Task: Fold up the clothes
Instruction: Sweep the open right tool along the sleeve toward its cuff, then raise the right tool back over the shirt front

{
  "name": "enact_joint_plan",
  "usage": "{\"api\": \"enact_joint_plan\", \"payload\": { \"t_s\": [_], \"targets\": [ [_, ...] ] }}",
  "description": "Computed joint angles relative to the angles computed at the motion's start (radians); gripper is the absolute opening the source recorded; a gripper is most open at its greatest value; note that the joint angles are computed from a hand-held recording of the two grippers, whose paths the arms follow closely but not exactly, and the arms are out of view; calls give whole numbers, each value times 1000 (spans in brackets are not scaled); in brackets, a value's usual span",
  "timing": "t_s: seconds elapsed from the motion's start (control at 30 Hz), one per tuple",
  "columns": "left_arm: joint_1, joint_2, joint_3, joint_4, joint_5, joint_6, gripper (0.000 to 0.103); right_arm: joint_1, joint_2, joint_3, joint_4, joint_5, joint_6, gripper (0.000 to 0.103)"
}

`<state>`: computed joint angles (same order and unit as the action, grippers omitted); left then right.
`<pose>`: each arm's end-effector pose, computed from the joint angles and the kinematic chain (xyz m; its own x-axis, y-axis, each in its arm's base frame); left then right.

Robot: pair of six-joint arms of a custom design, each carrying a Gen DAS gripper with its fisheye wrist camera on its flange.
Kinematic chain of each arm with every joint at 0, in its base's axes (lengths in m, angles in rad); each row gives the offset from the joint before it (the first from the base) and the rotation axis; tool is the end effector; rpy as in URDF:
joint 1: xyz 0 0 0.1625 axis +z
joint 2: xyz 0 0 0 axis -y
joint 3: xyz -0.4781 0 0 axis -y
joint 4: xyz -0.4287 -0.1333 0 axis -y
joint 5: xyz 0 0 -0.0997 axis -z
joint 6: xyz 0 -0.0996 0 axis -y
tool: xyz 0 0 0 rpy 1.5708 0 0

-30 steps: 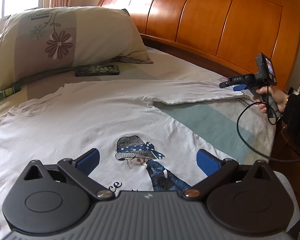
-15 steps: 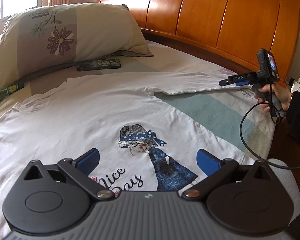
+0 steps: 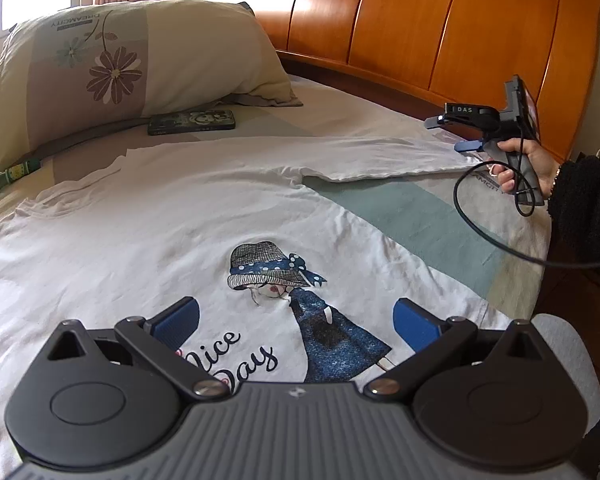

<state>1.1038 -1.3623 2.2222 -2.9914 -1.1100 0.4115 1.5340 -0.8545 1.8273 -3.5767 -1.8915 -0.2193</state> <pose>-0.0713 -0.5359 0.2829 -0.6781 0.4785 -0.5578 0.7119 0.6162 -0.3368 0.0765 -0.6908 0.2060 -0.9200 0.1868 0.3444 -0.1858 0.5660 -0.8032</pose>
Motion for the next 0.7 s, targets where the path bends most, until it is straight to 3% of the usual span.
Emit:
{"api": "enact_joint_plan", "payload": {
  "t_s": [0.13,0.27,0.4,0.53,0.6,0.67,0.7],
  "targets": [
    [4,10,-5,-6,-4,-20,102,-4,33,-84,58,-32,-28,103],
    [4,4,1,-10,-11,-21,102,30,39,-126,109,-118,42,103],
    [7,2,4,-9,0,-28,102,85,51,-77,81,-176,-86,103],
    [0,-11,12,1,23,-44,102,112,93,-83,120,-295,-185,103],
    [-10,-31,26,-1,30,-43,102,133,96,-89,149,-343,-149,103],
    [-17,-53,42,-6,37,-37,102,150,76,-68,180,-305,-78,103],
    [-19,-64,48,-4,44,-40,102,168,71,-50,184,-273,-91,103]
  ]
}}
